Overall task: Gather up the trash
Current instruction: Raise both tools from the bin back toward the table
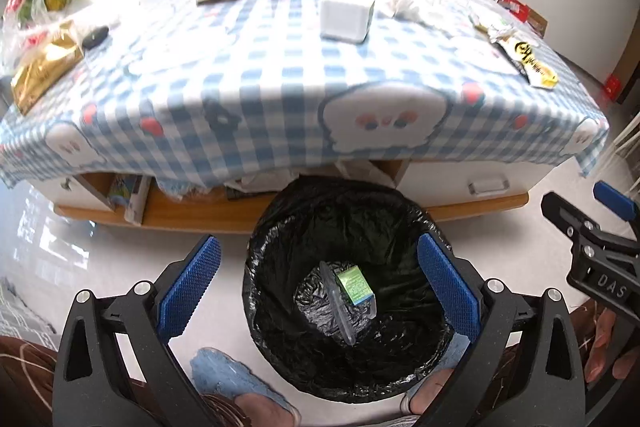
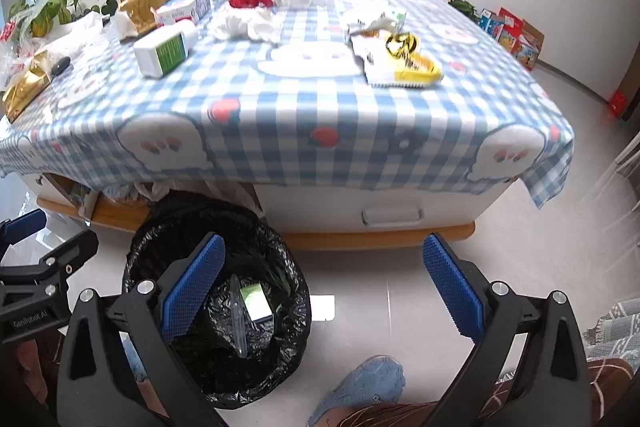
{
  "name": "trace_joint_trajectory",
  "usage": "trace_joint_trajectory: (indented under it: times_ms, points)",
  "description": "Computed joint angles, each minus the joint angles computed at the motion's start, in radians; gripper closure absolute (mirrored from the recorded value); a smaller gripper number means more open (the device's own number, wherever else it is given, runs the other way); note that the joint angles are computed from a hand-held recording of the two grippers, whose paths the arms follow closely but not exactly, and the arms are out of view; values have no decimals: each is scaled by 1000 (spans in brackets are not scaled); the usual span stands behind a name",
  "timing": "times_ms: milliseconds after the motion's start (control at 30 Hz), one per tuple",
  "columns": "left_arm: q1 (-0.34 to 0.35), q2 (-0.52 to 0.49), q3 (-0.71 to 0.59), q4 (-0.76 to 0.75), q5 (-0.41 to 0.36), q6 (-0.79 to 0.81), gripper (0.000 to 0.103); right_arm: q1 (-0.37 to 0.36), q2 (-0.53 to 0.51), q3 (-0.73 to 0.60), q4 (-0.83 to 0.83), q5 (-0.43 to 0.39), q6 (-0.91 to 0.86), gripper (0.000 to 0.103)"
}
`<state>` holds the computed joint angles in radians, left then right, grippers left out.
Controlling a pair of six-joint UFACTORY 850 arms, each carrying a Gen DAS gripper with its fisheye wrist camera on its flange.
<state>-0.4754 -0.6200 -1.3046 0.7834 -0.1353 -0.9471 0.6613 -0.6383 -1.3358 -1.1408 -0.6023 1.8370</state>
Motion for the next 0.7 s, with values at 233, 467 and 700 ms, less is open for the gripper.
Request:
trace_joint_trajectory:
  times_ms: [233, 467, 700]
  points:
    - [2, 63, 22, -35, 9, 30, 6, 11, 55, 16, -65, -32, 53, 8]
    - [-8, 112, 23, 161, -22, -174, 6, 32, 99, 7, -105, -73, 48, 8]
    - [-2, 141, 13, 100, -3, -121, 6, 30, 135, 9, -131, -103, 47, 8]
